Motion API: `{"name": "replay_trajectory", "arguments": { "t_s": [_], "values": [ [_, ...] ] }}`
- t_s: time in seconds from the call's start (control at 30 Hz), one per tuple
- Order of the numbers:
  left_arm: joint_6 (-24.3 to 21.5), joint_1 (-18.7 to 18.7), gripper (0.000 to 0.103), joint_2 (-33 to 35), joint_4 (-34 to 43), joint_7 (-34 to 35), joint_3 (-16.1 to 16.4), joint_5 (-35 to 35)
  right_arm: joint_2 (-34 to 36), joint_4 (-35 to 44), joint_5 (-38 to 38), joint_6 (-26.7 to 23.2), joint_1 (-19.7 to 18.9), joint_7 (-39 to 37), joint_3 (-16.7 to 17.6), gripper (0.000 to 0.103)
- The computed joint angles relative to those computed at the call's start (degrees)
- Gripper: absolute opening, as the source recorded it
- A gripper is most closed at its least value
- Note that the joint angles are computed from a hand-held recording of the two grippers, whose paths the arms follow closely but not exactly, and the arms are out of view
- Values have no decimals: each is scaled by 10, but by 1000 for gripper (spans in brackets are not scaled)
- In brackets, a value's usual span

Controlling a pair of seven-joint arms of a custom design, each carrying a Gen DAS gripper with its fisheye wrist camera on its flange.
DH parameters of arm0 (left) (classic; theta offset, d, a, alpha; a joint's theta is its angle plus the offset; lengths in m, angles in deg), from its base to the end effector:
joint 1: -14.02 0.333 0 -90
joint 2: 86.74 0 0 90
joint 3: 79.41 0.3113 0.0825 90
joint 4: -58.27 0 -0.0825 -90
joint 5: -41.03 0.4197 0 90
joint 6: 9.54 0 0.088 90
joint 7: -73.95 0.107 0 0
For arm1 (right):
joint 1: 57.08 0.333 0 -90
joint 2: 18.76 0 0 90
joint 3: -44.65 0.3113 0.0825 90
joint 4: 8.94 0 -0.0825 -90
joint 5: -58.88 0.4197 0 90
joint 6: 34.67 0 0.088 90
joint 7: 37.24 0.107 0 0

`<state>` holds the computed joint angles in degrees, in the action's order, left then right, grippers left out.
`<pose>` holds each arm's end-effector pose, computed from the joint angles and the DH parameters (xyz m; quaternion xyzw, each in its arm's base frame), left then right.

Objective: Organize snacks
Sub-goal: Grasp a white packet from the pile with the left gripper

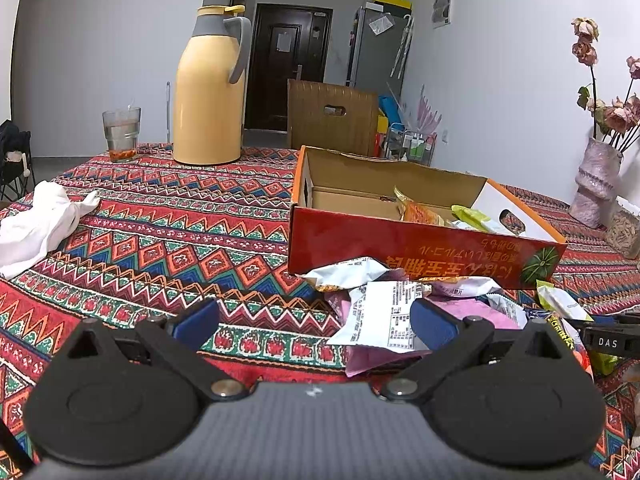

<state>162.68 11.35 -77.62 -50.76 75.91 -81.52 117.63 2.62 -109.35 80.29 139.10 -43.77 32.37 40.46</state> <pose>0.6437 -0.1237 0.4617 -0.6691 0.5479 -0.3667 0.3430 0.7204 0.0942 0.4422 -0.6891 0.5744 -0.2785 0.3429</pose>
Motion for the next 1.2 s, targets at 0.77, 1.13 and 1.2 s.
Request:
{"name": "replay_trajectory", "arguments": {
  "t_s": [0.77, 1.13, 1.2],
  "values": [
    [-29, 3, 103, 4, 12, 193, -20, -192, -19, -69, 78, 195, -199, -85, 240, 37],
    [-96, -15, 103, 70, 96, 366, -39, -341, -17, -88, -23, 215, -251, -3, 282, 37],
    [-99, -17, 103, 81, 107, 378, -39, -359, -17, -89, -39, 216, -255, 12, 283, 37]
  ]
}}
